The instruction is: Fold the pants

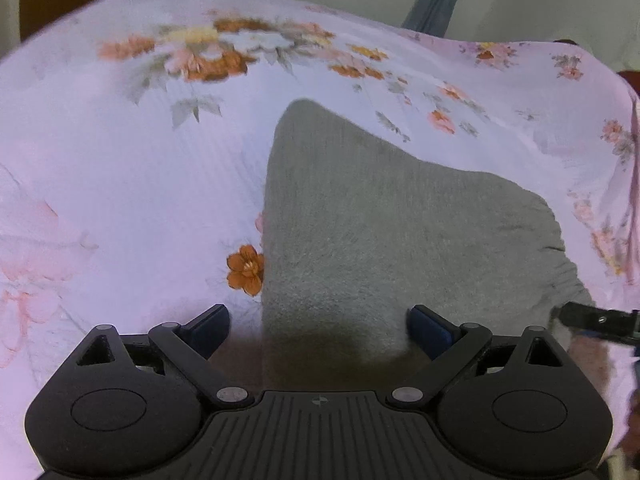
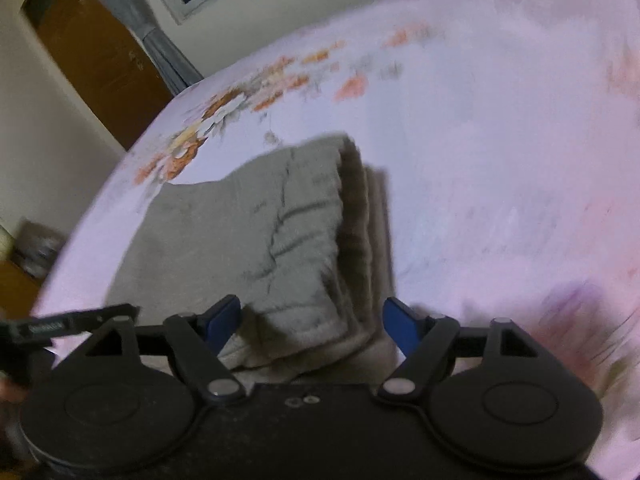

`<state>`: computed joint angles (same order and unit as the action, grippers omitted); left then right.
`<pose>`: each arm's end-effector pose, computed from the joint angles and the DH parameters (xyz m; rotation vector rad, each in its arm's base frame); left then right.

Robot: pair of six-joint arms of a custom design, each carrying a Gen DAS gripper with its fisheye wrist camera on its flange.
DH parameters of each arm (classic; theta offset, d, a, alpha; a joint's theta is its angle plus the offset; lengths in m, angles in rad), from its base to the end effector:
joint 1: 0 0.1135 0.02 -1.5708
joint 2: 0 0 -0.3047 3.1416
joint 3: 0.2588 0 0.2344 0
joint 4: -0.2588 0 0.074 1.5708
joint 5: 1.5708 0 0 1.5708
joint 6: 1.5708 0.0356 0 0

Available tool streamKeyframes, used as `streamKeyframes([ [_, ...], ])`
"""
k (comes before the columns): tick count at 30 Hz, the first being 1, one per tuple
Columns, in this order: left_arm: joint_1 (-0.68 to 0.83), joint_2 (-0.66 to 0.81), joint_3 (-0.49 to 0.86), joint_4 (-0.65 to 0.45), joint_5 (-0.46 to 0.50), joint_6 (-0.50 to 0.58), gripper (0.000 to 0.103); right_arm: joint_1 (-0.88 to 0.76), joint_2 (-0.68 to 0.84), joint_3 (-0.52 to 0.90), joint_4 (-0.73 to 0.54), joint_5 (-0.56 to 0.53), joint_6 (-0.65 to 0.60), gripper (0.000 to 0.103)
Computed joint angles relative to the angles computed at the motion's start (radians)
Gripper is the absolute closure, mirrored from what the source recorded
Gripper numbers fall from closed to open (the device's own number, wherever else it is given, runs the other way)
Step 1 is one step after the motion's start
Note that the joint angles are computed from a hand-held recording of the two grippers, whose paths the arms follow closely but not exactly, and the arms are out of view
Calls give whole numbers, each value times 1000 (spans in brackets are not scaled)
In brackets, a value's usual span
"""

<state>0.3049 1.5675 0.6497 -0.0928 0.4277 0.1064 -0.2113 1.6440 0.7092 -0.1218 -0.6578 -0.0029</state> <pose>0.2532 0.0642 0.1845 -0.0917 2.4885 -0.3824 0.2738 -0.0365 0.1818 0.0364 2.4729 0.7667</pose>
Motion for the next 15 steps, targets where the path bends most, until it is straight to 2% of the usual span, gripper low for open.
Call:
streamKeyframes([
  [2, 39, 62, 41, -42, 76, 10, 7, -25, 55, 34, -31, -49, -23, 17],
  [7, 79, 162, 87, -71, 193, 66, 10, -68, 185, 133, -144, -156, -124, 15],
  [9, 86, 193, 109, -90, 237, 80, 23, -76, 219, 157, -166, -192, -152, 15],
  [11, 90, 242, 148, -132, 307, 85, 37, -83, 255, 180, -178, -233, -165, 18],
  [14, 64, 261, 142, -95, 327, 37, 37, -78, 310, 207, -175, -298, -156, 30],
  [15, 53, 260, 136, -78, 325, 20, 37, -73, 324, 210, -160, -316, -140, 31],
])
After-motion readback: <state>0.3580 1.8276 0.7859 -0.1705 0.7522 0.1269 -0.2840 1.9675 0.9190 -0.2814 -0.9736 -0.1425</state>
